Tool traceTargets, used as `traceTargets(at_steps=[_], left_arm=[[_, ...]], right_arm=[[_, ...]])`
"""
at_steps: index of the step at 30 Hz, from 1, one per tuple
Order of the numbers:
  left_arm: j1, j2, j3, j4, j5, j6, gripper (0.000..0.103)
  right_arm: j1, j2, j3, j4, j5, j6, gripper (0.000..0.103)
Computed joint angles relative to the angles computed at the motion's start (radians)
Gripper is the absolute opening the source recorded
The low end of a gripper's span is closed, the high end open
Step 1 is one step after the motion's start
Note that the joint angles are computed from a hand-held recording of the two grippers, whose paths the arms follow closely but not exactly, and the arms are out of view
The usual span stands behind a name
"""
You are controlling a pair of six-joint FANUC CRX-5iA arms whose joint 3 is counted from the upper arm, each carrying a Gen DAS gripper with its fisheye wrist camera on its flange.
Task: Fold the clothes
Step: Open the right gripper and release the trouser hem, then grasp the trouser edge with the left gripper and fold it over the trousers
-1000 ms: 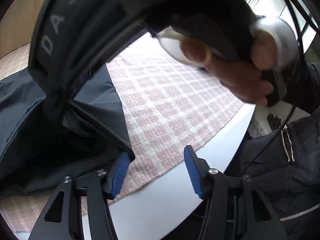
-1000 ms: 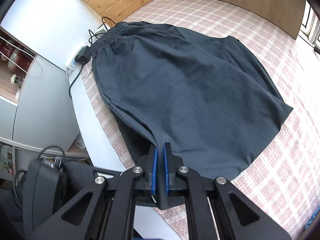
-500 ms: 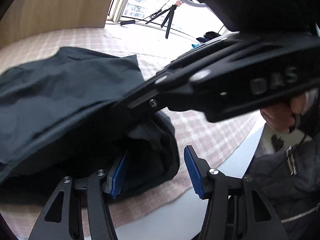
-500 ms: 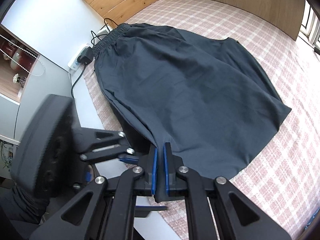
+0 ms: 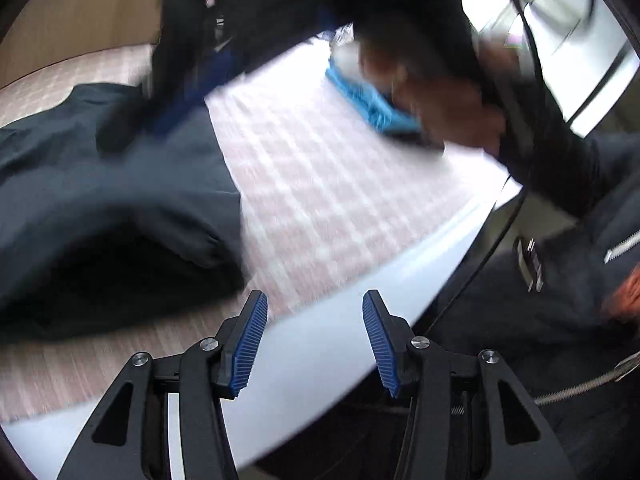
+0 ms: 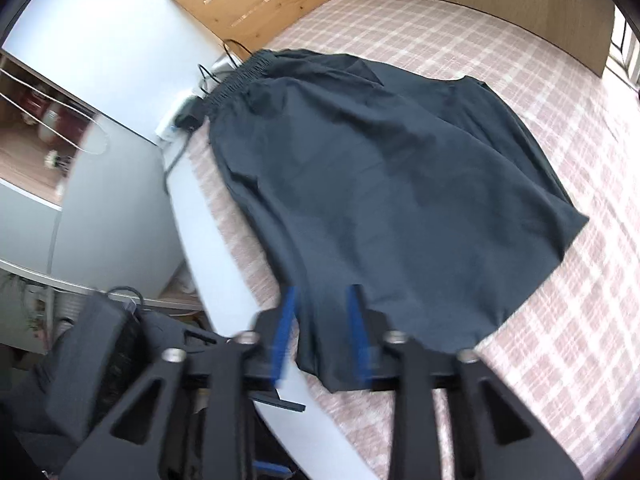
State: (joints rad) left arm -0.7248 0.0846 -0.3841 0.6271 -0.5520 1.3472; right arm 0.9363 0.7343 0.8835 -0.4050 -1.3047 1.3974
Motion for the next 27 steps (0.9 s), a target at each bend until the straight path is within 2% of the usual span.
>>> traceTargets(at_steps=[3,7,8,12,14,15,16,18,20,22,24,27], left_arm=[[-0.005,-0.006,0.030,-0.122,-0.052,0.138,0.047],[-0.004,-0.019,0.096,-0.310,-0.092,0.343,0.047],[0.001,-0.014,0.114,-0.335,-0.092,0.363,0.047],[0.009,0.020,0.176,-0.422,-0.077,0.440,0.049],[0.017,0.059,0.188,-0.397,-0.056,0.436,0.049],[0.023,0.080,0.189,-0.368,-0.043,0.422,0.049],[0.026,0.104,0.199,-0.349,-0.055,0.414,0.049],[0.021,0.151,0.248,-0.361,-0.130,0.431,0.046],[-0.007,0.168,0.305,-0.447,-0.188,0.497,0.047],[-0.042,0.166,0.364,-0.575,-0.211,0.622,0.050],[-0.071,0.194,0.458,-0.695,-0.278,0.739,0.053],[-0.094,0.264,0.582,-0.786,-0.369,0.818,0.057]], right_arm=[[-0.026,-0.070,-0.103,-0.047,0.063,0.033,0.042],[0.024,-0.077,-0.186,0.161,0.132,-0.031,0.039],[0.026,-0.063,-0.184,0.166,0.126,-0.029,0.036],[0.036,0.001,-0.152,0.169,0.070,-0.018,0.035],[0.042,0.036,-0.130,0.174,0.037,-0.014,0.036],[0.042,0.027,-0.146,0.173,0.053,-0.003,0.036],[0.035,0.028,-0.136,0.157,0.034,0.003,0.036],[0.010,-0.009,-0.171,0.131,0.062,-0.014,0.036],[-0.012,-0.064,-0.245,0.158,0.142,-0.058,0.036],[-0.047,-0.079,-0.279,0.174,0.192,-0.135,0.038],[-0.079,-0.070,-0.281,0.182,0.219,-0.201,0.038],[-0.104,-0.016,-0.224,0.186,0.222,-0.254,0.038]])
